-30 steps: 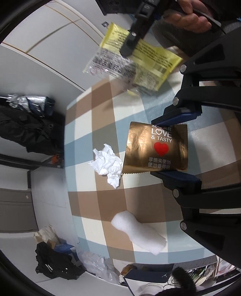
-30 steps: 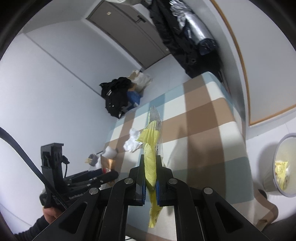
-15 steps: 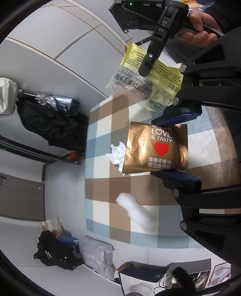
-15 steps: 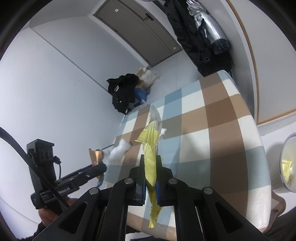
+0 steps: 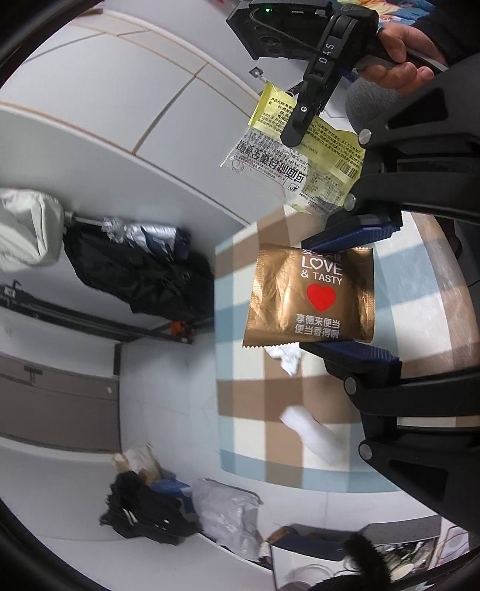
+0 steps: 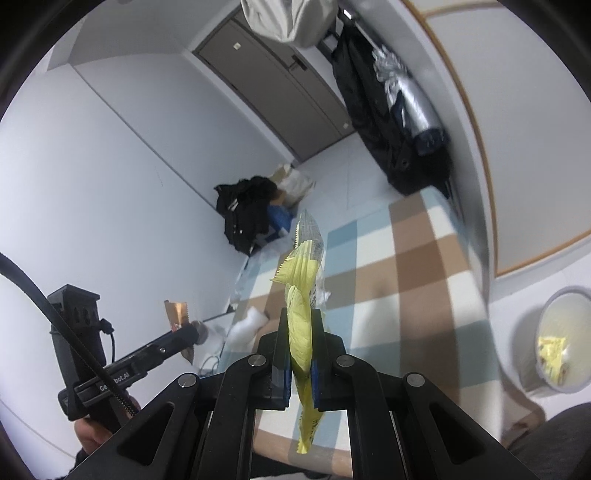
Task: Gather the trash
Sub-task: 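Carry the gold packet and yellow bag in both grippers over the white bin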
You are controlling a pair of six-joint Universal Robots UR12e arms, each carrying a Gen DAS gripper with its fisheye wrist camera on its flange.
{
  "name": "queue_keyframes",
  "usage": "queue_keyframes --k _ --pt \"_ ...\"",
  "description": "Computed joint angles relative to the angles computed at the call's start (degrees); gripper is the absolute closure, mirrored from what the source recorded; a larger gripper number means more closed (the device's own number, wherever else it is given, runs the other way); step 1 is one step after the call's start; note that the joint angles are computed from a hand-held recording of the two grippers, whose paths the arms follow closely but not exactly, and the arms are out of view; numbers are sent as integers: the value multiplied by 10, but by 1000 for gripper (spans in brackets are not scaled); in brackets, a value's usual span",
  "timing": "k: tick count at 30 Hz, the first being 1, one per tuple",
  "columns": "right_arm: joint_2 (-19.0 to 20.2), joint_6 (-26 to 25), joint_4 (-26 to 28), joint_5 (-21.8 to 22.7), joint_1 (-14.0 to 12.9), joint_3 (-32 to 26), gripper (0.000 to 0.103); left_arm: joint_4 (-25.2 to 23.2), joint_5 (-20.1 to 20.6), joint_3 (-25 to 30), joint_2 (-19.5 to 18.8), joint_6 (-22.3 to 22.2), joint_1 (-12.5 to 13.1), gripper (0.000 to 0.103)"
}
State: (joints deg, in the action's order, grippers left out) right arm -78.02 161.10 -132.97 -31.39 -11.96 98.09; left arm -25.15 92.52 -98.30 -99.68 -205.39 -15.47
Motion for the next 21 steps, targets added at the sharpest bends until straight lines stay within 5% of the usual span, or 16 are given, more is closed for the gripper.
queue_keyframes --k 21 --pt "19 164 -195 -14 -95 -28 96 -30 -73 169 -103 60 -46 63"
